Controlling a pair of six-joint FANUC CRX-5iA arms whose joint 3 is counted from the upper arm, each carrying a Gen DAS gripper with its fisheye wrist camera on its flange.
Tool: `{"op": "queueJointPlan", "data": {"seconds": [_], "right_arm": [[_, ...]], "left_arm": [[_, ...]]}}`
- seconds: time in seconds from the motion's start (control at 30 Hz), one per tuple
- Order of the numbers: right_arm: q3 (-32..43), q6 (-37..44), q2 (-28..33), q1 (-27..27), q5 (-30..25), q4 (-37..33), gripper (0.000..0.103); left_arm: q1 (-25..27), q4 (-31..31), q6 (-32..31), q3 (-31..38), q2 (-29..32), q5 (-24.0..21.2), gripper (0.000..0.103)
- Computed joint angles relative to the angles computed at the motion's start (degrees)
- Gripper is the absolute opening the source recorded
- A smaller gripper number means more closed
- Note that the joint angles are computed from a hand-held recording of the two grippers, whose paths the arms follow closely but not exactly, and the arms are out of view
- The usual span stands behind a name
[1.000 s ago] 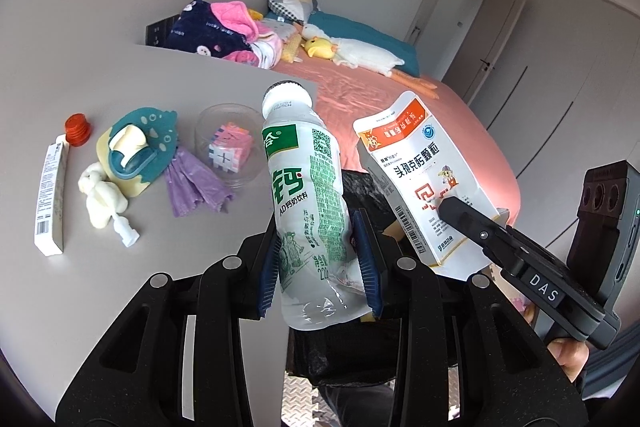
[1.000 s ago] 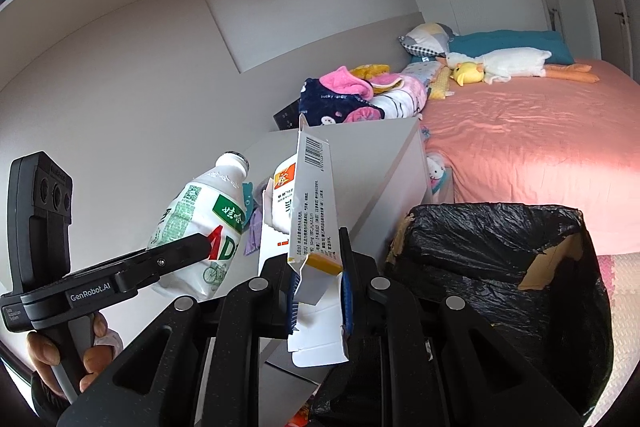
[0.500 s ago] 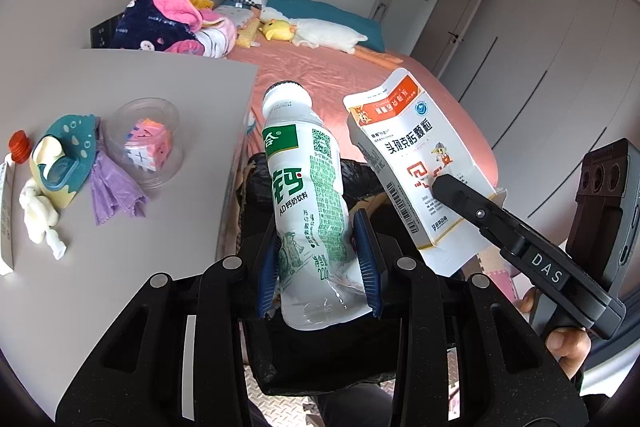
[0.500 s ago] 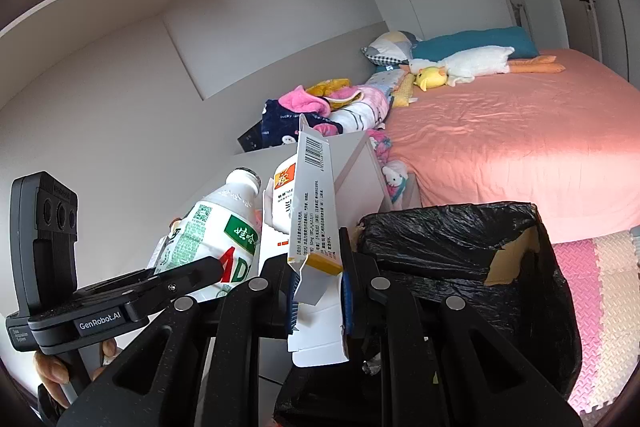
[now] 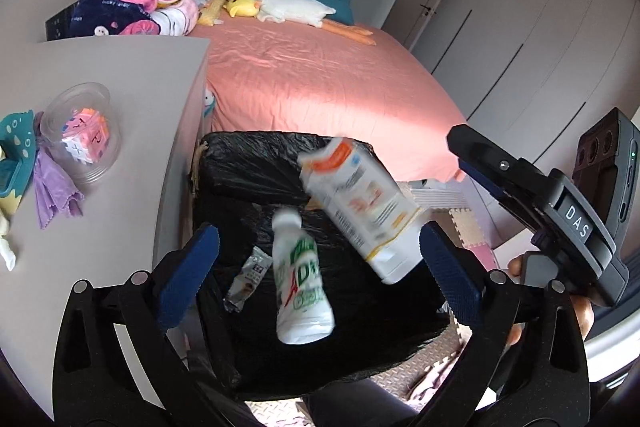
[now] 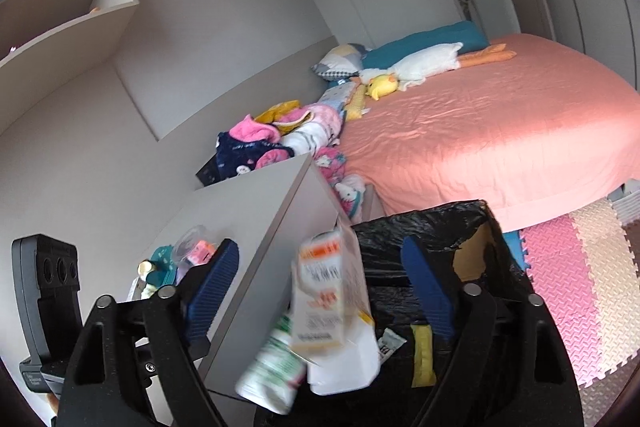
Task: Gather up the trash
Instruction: 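Carry the bottle and box over the trash bag and open both tools, then move both tools back over the desk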
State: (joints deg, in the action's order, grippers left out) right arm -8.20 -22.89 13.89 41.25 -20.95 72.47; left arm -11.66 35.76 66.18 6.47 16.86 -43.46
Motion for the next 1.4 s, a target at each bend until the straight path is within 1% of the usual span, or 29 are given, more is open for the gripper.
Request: {"op": "queueJointPlan", "data": {"seconds": [0.03, 0.13, 0.23, 0.3, 0.47, 0.67, 0.83, 1.13, 1.4], "right_arm": [[0.1, 0.0, 0.0, 0.1, -0.6, -0.5, 0.084], [-0.6, -2.3, -0.2, -0.7, 0.5, 0.8, 0.084], [-0.5, -1.7, 0.3, -0.6, 0.7, 0.5, 0.084], [0.5, -0.1, 1.0, -0.4, 1.0, -1.0, 0.084], [3.7, 6.4, 3.2, 1.2, 0.1, -6.9, 0.084], [7.8, 12.7, 5.7, 3.0, -1.5, -12.1, 0.084], [11.9, 18.8, 8.2, 4.5, -2.8, -17.0, 0.084], [22.8, 33.5, 14.2, 7.3, -6.2, -29.4, 0.084], [33.2, 45.3, 19.8, 9.1, -10.1, -37.9, 0.098]], "left_arm": [[0.2, 0.5, 0.1, -0.1, 0.0, 0.0, 0.096], [0.8, 0.8, 1.3, -0.5, -0.2, 0.1, 0.096], [1.2, 0.2, 1.9, -1.4, -1.0, 0.8, 0.096], [1.6, -0.5, 2.4, -1.7, -1.4, 1.1, 0.096], [2.7, -0.2, 2.5, -3.3, -2.4, 1.4, 0.096], [4.1, 0.6, 1.7, -5.1, -3.5, 2.0, 0.096], [5.8, -1.0, 2.5, -6.1, -4.8, 2.7, 0.096], [9.8, -2.7, 4.3, -8.3, -7.1, 3.6, 0.096], [13.5, -5.6, 7.4, -9.3, -8.7, 4.0, 0.096]]}}
